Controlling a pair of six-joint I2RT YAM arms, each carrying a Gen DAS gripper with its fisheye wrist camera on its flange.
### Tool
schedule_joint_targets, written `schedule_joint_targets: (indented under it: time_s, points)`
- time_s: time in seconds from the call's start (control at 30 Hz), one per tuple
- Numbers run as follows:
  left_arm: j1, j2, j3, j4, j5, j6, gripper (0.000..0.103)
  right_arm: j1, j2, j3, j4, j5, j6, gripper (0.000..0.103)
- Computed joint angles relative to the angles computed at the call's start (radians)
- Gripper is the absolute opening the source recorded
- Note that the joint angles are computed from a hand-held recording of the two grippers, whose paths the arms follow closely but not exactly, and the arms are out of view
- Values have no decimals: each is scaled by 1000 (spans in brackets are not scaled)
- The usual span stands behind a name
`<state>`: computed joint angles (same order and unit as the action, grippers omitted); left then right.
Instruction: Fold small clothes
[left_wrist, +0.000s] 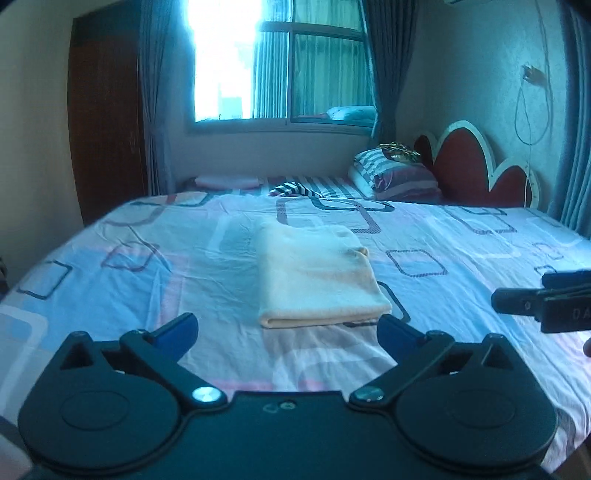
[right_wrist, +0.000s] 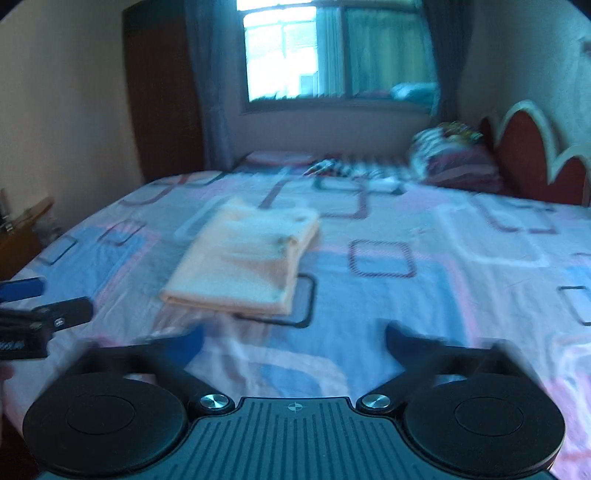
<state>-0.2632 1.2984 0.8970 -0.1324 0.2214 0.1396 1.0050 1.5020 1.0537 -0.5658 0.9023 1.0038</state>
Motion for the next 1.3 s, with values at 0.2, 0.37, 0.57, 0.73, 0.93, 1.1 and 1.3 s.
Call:
schedule_joint_targets:
  time_s: [0.2, 0.37, 0.57, 0.73, 0.93, 1.1, 1.3]
  points:
    - [37, -161, -30, -147, 24, -17, 102, 120, 12, 51, -192, 55, 193, 103]
    - [41, -240, -37, -231, 44, -14, 102, 207, 32, 125, -378, 86, 375, 103]
    - [36, -331, -48, -286, 60, -46, 102, 306, 105, 250, -609, 116, 556, 103]
    - [26, -370, -50, -314, 60, -47, 102, 348, 133, 296, -692, 122, 640, 103]
    - [32, -400, -55, -329, 75, -41, 102, 378, 157, 343, -781, 131, 708, 103]
    - [32, -424, -57, -338, 77, -41, 102, 389, 169, 369, -819, 138, 729, 103]
    - [35, -430, -58, -342, 79, -39, 102, 403, 173, 386, -853, 143, 750, 103]
